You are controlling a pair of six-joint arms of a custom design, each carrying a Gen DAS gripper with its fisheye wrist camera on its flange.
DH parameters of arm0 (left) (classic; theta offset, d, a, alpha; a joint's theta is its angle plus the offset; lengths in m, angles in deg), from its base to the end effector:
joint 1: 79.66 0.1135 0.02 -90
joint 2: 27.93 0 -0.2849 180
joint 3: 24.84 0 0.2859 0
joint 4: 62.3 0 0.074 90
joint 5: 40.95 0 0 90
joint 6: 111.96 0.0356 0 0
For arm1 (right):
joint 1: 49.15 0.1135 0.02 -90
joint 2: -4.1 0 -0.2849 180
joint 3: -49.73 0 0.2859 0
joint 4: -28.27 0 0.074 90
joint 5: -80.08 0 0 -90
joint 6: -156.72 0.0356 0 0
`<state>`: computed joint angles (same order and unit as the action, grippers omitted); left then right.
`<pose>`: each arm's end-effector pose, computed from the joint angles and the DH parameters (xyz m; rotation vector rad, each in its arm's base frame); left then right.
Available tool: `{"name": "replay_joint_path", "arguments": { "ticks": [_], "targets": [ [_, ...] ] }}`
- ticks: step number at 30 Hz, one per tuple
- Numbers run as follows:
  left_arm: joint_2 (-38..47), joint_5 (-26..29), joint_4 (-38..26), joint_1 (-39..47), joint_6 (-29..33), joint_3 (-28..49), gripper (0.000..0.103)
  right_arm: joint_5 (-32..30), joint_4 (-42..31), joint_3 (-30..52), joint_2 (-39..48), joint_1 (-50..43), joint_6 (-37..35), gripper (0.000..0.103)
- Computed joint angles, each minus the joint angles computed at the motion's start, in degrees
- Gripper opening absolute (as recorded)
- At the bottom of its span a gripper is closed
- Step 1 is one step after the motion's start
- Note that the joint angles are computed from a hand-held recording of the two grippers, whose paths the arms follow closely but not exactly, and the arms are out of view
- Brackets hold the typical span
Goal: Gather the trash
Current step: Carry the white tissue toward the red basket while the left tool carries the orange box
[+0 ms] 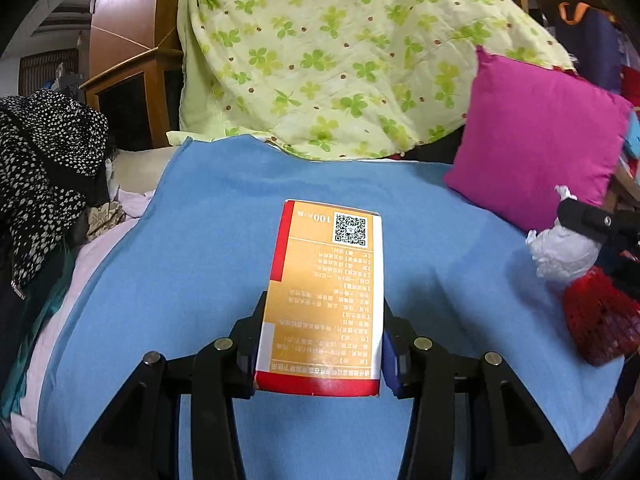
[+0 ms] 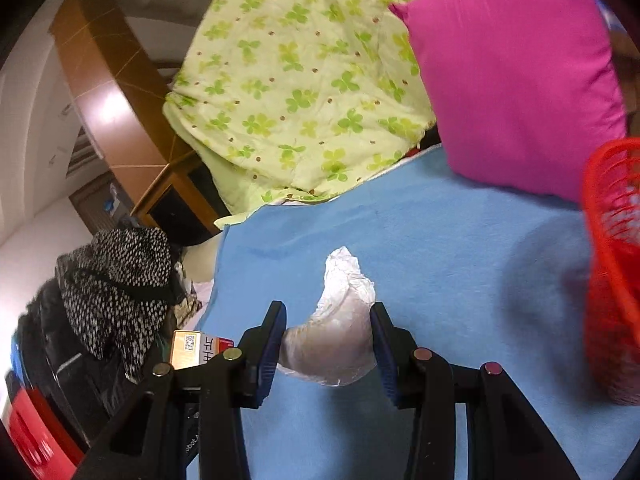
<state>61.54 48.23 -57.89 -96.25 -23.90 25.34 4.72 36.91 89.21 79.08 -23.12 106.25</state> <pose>0.3150 -0.0933 0.1547 0.2704 2.1676 -0.1681 0.2517 0.1129 0.1736 0.4012 2.0146 0.4601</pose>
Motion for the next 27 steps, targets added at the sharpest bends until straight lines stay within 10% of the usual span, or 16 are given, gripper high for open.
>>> {"name": "replay_joint_path", "arguments": {
  "ticks": [15,27],
  "targets": [
    [-16.1,-7.4,-5.8,-10.5,2.5,-7.6,0.048,12.2,-13.7,-12.0,-29.6,10.2,-1.2,0.045],
    [-17.9,-11.2,-7.8,-14.2,2.1,-7.4,0.048,11.7,-17.3,-13.3,-35.8,8.7,-2.4,0.045]
  ]
}}
